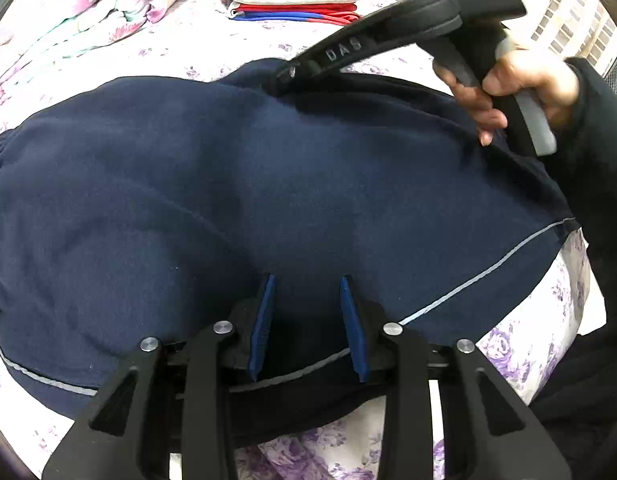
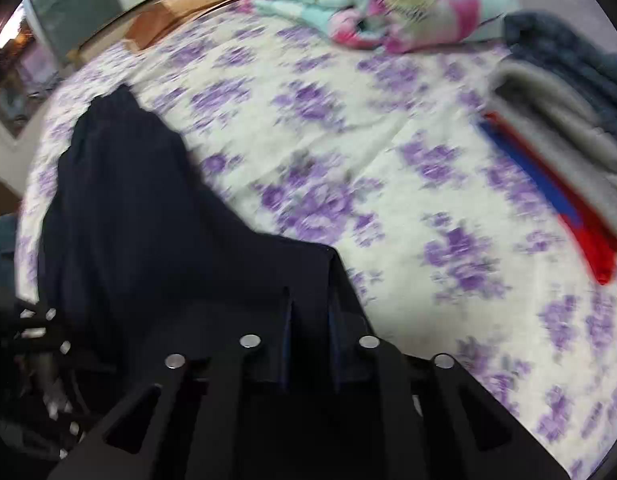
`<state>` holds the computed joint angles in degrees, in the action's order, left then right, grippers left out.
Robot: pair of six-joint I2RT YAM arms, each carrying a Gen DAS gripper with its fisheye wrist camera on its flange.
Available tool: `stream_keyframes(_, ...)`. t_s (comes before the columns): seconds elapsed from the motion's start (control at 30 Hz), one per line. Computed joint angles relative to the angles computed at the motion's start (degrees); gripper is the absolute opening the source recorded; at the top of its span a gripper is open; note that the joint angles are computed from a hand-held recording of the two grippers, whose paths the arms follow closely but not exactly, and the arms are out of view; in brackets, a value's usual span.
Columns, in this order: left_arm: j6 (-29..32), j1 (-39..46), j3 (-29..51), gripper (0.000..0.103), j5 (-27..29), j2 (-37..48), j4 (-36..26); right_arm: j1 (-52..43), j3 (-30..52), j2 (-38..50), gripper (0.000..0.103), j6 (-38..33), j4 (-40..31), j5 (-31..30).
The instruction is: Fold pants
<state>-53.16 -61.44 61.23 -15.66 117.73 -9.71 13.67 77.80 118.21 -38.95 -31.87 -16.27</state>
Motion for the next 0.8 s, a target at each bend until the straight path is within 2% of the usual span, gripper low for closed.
stream_keyframes(0.07, -0.07, 0.57, 0.55, 0.033, 0.71, 0.2, -0.55, -0.04, 4.98, 2.43, 0.013, 3.86, -3.55, -0.02)
stream_keyframes(0.13, 0.31, 1.43, 0.44, 0.033, 1.38, 0.29, -0.22, -0.3, 12.55, 9.64, 0.014, 6.25, -9.03, -0.79)
stream_keyframes(0.23, 0.35, 1.18, 0.19, 0.033, 0.81, 0.38, -0.09, -1.02, 12.91, 11.05, 0.018, 3.5, -8.06, -4.03)
stream_keyframes(0.27, 0.31, 1.11, 0.15, 0.032, 0.89, 0.32, -0.03, -1.64, 14.19, 11.55, 0.023, 3.31, -9.61, -5.01)
stream_keyframes(0.3, 0.53, 1.26, 0.1, 0.032, 1.38, 0.05, -0.09, -2.43, 15.15, 11.64, 0.036, 4.65, -10.94, -5.42)
stream_keyframes(0.33, 1.02, 1.95, -0.29, 0.032, 3.06, -0.96, -0.18, -3.12, 14.84, 10.8, 0.04, 6.33, -10.84, -5.23)
stream_keyframes(0.43, 2.44, 5.09, -3.94, 0.031, 9.11, -5.98, 3.21, -5.92, 6.07, 1.4, 0.042, 7.28, -5.53, -4.93)
stream_keyframes(0.5, 4.08, 7.13, -3.07, 0.031, 8.85, -8.81, 2.06, -9.24, -2.04, -7.81, 0.042, 6.01, -2.07, -5.61)
stream_keyframes(0.57, 5.48, 10.64, 1.08, 0.032, 10.02, -8.06, -0.31, -12.74, -8.02, -14.28, 0.042, 4.25, -1.57, -6.9)
stream_keyframes(0.67, 8.4, 16.62, 11.86, 0.031, 14.56, 0.3, -3.96, -17.51, -16.46, -21.67, 0.022, -0.42, -4.02, -8.15)
stream_keyframes(0.73, 10.14, 19.67, 22.09, 0.03, 17.39, 9.23, -7.85, -20.1, -22.05, -25.59, 0.021, -4.99, -7.33, -9.87)
stream_keyframes(0.8, 10.33, 20.48, 28.22, 0.029, 18.32, 15.71, -10.25, -20.87, -29.93, -30.02, 0.021, -8.59, -7.64, -10.8)
